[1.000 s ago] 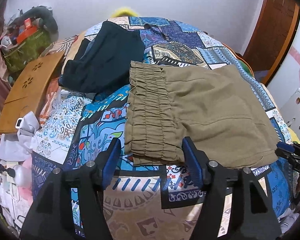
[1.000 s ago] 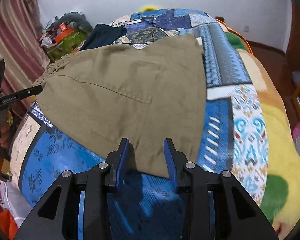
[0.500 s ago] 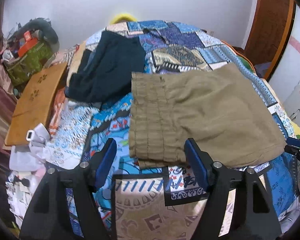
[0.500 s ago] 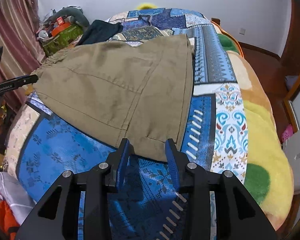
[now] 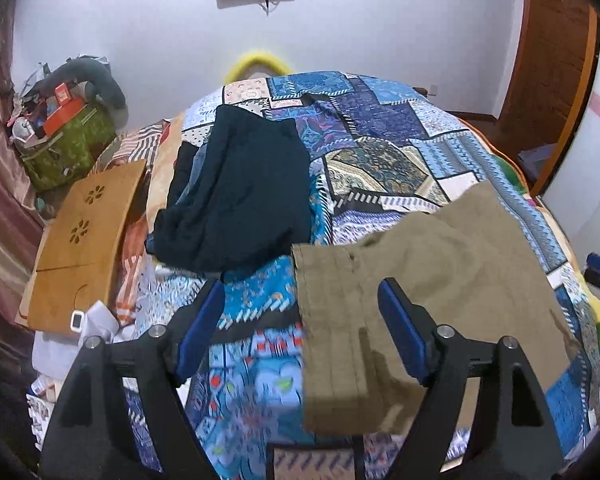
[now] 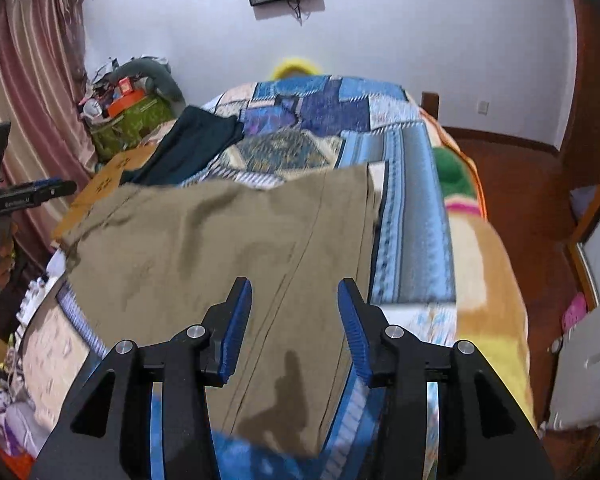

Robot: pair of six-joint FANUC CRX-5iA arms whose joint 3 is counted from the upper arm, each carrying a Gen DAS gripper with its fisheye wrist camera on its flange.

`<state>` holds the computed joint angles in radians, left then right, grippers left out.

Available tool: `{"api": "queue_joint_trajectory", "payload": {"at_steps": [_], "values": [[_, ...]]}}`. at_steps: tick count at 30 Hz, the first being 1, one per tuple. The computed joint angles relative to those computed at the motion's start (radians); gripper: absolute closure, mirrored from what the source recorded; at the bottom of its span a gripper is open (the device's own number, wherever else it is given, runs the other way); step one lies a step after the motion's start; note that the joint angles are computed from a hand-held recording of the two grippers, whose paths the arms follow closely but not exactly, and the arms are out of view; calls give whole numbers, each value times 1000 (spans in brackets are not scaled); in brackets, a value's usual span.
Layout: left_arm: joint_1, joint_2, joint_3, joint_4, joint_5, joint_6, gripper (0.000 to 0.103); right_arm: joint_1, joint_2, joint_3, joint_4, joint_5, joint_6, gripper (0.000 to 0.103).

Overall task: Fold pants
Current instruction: 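Grasp the khaki pants waistband with the left tool while the right tool grasps the hem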

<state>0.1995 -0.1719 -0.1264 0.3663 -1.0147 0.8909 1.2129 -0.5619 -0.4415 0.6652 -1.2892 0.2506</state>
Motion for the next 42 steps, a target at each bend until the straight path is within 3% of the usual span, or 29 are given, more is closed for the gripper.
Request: {"api": "queue_joint_trajectory", "payload": {"at_steps": [8, 11, 14, 23, 27, 29, 31, 32, 34, 42], "values": [[-58, 176, 156, -61, -56, 84, 17, -259, 104, 62, -77, 165, 201, 61], [-78, 237, 212, -85, -78, 117, 16, -343, 148, 88, -125, 220, 271, 52], [-94, 295, 265, -116, -110, 147, 16, -418, 203, 122, -182, 264, 338, 51], [-119, 345, 284, -164, -127, 122, 15, -602, 351, 224, -390, 352, 509, 51], [-111, 347, 270, -141, -117, 109, 15, -639, 392, 251, -460, 370, 547, 51], [-106, 343, 259, -129, -108, 101, 15, -656, 409, 266, -502, 376, 583, 56], [-104, 336, 245, -127, -93, 92, 15, -668, 428, 287, -543, 368, 621, 73], [-105, 334, 241, -129, -87, 91, 16, -669, 439, 293, -542, 361, 627, 76], [-105, 328, 227, -128, -74, 90, 19, -665, 451, 300, -537, 343, 644, 95], [-105, 302, 198, -184, -29, 187, 22, -615, 451, 225, -328, 323, 567, 101]]}}
